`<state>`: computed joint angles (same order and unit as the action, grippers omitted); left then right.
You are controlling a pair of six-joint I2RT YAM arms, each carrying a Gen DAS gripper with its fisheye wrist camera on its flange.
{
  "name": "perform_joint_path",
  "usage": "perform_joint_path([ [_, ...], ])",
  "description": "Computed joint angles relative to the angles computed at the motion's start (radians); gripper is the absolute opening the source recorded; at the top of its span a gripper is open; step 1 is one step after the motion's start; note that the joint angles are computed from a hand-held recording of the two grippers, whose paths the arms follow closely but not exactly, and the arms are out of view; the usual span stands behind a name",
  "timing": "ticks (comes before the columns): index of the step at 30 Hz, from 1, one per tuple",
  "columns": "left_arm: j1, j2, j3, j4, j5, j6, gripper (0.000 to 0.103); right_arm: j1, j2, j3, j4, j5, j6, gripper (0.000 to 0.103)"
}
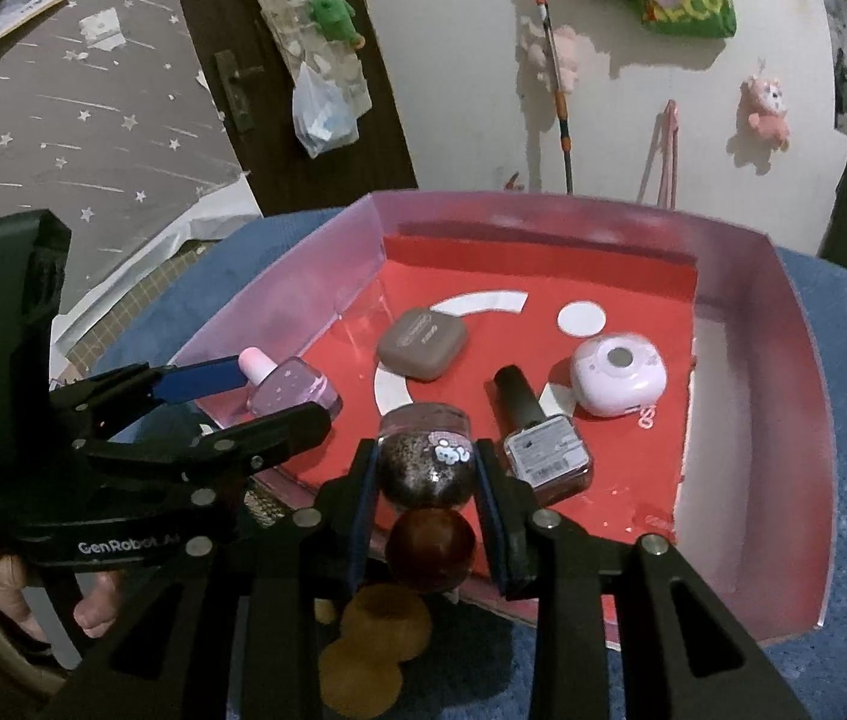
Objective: Organize rigid objects
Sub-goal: 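Carry the nail polish bottle and clear ball over the box with both grippers, then lower the nail polish and clear ball onto the box floor beside the black bottle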
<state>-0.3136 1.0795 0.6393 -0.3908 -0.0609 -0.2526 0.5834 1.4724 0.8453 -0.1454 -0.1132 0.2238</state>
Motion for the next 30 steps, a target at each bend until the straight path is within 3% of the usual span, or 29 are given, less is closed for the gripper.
perform_joint_path([
  [8, 0.017, 0.070, 0.025, -0.004, 0.025, 0.021, 0.078, -0.019, 0.079, 0.051, -0.028, -0.039, 0.006, 0.033],
  [21, -0.036, 0.104, 0.056, -0.016, -0.073, 0.023, 0.078, -0.048, 0.157, 0.091, -0.052, -0.041, 0.026, 0.033],
  [30, -0.006, 0.255, 0.114, 0.022, -0.040, 0.035, 0.078, -0.085, 0.164, 0.089, -0.040, -0.016, 0.024, 0.033],
])
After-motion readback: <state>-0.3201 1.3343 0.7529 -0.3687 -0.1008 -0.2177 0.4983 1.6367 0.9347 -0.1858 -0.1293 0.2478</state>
